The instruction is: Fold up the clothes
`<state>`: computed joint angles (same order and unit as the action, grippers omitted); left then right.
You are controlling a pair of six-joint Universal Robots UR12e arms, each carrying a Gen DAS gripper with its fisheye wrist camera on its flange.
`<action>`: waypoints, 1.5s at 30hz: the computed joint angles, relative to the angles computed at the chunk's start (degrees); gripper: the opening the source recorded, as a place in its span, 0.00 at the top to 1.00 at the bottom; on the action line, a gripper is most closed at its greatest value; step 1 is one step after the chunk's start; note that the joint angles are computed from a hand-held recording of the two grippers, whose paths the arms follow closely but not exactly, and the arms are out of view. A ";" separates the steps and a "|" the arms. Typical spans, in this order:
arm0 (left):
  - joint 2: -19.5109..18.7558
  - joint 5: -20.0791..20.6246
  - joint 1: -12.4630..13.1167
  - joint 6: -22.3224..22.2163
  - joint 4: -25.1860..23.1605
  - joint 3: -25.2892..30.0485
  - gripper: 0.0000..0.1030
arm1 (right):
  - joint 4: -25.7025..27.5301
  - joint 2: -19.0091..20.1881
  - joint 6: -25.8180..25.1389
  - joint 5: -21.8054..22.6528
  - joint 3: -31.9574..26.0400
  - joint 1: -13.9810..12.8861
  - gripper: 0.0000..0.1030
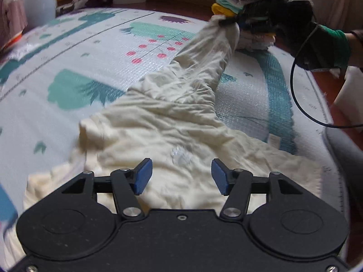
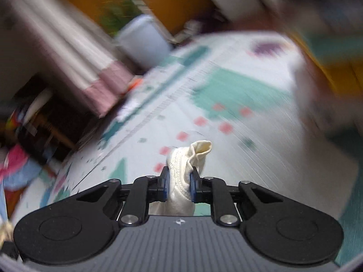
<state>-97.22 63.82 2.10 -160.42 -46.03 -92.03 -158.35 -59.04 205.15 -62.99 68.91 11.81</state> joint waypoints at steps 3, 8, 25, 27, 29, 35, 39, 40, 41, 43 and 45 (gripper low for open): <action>1.67 0.03 0.96 -3.76 -0.83 -0.78 0.45 | -1.51 1.33 -4.09 5.30 -3.40 0.66 0.82; 4.22 -0.72 3.18 -11.59 -0.51 -2.40 0.45 | 0.85 3.82 -12.04 10.73 -9.30 2.91 0.82; 5.74 -4.64 3.42 -7.64 5.24 -6.06 0.45 | 9.43 -3.97 24.02 -5.05 7.50 1.08 0.41; 4.76 -3.58 1.82 -4.60 5.65 -5.82 0.45 | 6.73 -3.44 27.78 -5.28 7.80 0.52 0.41; 3.73 -2.47 0.27 -1.25 5.08 -5.20 0.45 | 4.89 -2.64 28.88 -4.75 7.37 0.13 0.41; 3.44 -1.46 -0.80 5.71 -7.02 -2.53 0.45 | 2.60 0.23 27.85 -2.74 4.91 -0.30 0.43; 5.64 -1.63 0.45 0.74 -11.26 -3.35 0.45 | 3.38 1.74 25.07 -0.90 2.90 -0.28 0.47; 5.94 -2.74 0.74 -1.47 -13.75 -3.40 0.48 | 3.18 1.87 25.33 -0.70 2.77 -0.28 0.47; 6.22 -4.11 1.10 -4.11 -16.10 -3.52 0.52 | 2.93 2.04 25.57 -0.53 2.60 -0.29 0.47; 6.62 -6.75 1.59 -10.56 -18.69 -4.31 0.74 | 2.71 2.12 25.38 -0.24 2.58 -0.32 0.47; 6.89 -8.59 1.70 -14.64 -18.87 -5.14 0.94 | 2.48 2.10 25.40 -0.15 2.70 -0.32 0.47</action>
<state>-90.33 55.23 3.80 -175.06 -64.90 -97.17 -155.88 -56.94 230.54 -63.13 71.61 11.49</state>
